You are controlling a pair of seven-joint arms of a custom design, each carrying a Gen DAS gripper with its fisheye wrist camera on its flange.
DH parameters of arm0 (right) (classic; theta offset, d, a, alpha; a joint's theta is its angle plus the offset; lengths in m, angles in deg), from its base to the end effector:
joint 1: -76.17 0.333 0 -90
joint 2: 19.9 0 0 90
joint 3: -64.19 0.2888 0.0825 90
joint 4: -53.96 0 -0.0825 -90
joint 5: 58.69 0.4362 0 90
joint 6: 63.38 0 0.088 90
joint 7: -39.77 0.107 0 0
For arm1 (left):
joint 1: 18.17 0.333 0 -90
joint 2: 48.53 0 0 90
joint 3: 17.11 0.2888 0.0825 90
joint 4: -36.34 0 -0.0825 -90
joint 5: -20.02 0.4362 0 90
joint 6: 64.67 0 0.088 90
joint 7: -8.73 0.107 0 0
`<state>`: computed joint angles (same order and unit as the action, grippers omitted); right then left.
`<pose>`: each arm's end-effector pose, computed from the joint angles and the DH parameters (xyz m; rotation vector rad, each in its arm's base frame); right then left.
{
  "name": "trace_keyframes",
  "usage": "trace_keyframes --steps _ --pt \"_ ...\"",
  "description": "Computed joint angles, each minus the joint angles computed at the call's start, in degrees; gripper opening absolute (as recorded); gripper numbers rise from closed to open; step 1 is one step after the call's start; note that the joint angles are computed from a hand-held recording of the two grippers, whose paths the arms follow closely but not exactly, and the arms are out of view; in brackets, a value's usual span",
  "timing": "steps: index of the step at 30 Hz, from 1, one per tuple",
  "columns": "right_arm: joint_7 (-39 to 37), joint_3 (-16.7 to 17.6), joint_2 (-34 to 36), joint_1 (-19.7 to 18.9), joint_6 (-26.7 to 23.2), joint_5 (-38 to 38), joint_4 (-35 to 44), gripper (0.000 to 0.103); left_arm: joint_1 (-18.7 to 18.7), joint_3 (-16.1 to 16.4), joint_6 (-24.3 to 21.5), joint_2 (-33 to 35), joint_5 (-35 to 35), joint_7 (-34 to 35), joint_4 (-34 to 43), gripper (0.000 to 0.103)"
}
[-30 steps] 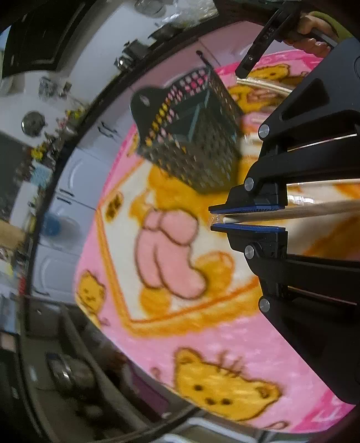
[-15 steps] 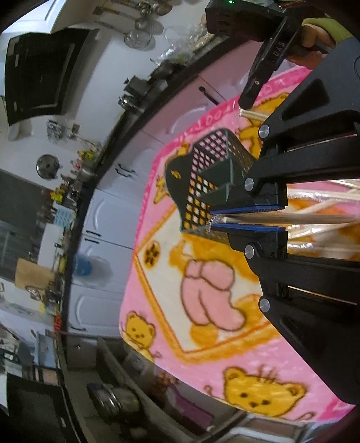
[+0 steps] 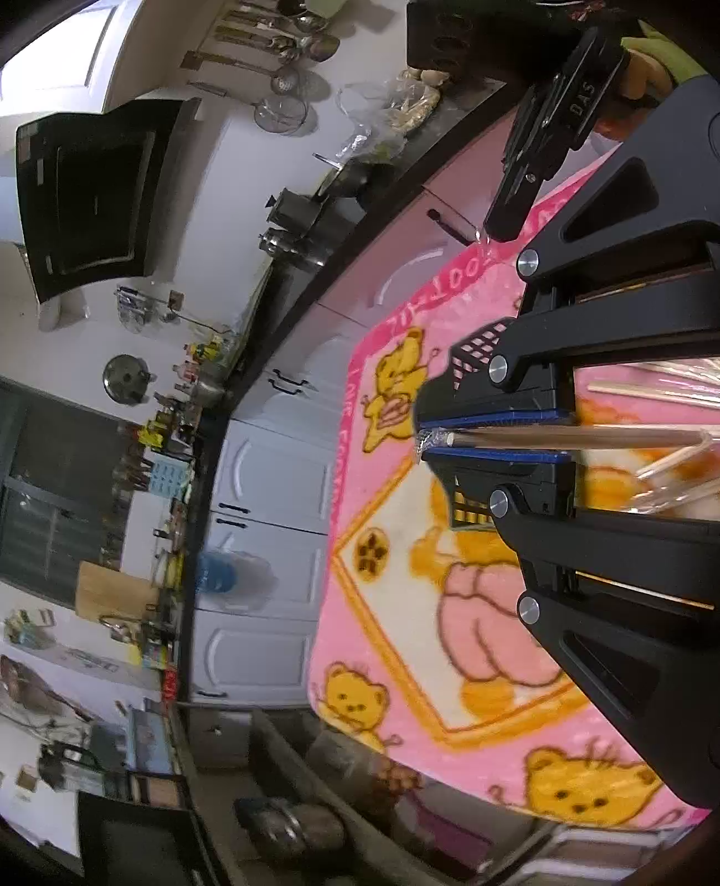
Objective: Organize utensils
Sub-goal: 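Lift both held chopstick pairs and carry them above the green caddy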
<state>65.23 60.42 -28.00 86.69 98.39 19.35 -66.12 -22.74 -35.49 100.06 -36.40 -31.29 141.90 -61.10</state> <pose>0.6018 0.0207 0.5044 -1.4918 1.3720 -0.4621 0.6766 -0.2193 0.5248 -1.3975 2.0054 -1.4299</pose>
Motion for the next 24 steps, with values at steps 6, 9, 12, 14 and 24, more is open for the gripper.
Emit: trace_keyframes --steps 6,9,12,14,24 --pt "-2.66 0.01 0.14 0.02 0.43 2.10 2.40 0.001 -0.03 -0.66 0.48 1.22 0.52 0.15 2.98 0.004" --pt "-4.03 0.14 0.41 0.10 1.00 2.87 4.05 0.001 0.17 -1.39 1.12 1.82 -0.38 1.11 5.02 0.004" --pt "-5.21 0.24 0.93 0.06 1.36 3.83 5.95 0.001 0.02 -1.70 1.88 2.80 0.13 0.64 7.34 0.004" --pt "-6.13 0.30 1.46 -0.04 1.54 4.88 7.37 0.001 0.11 -2.01 2.29 3.47 0.57 0.29 8.66 0.004" --pt "-6.65 0.97 5.30 -2.08 1.97 7.52 14.76 0.001 -1.40 -1.85 5.66 9.79 12.97 -10.33 17.73 0.004"
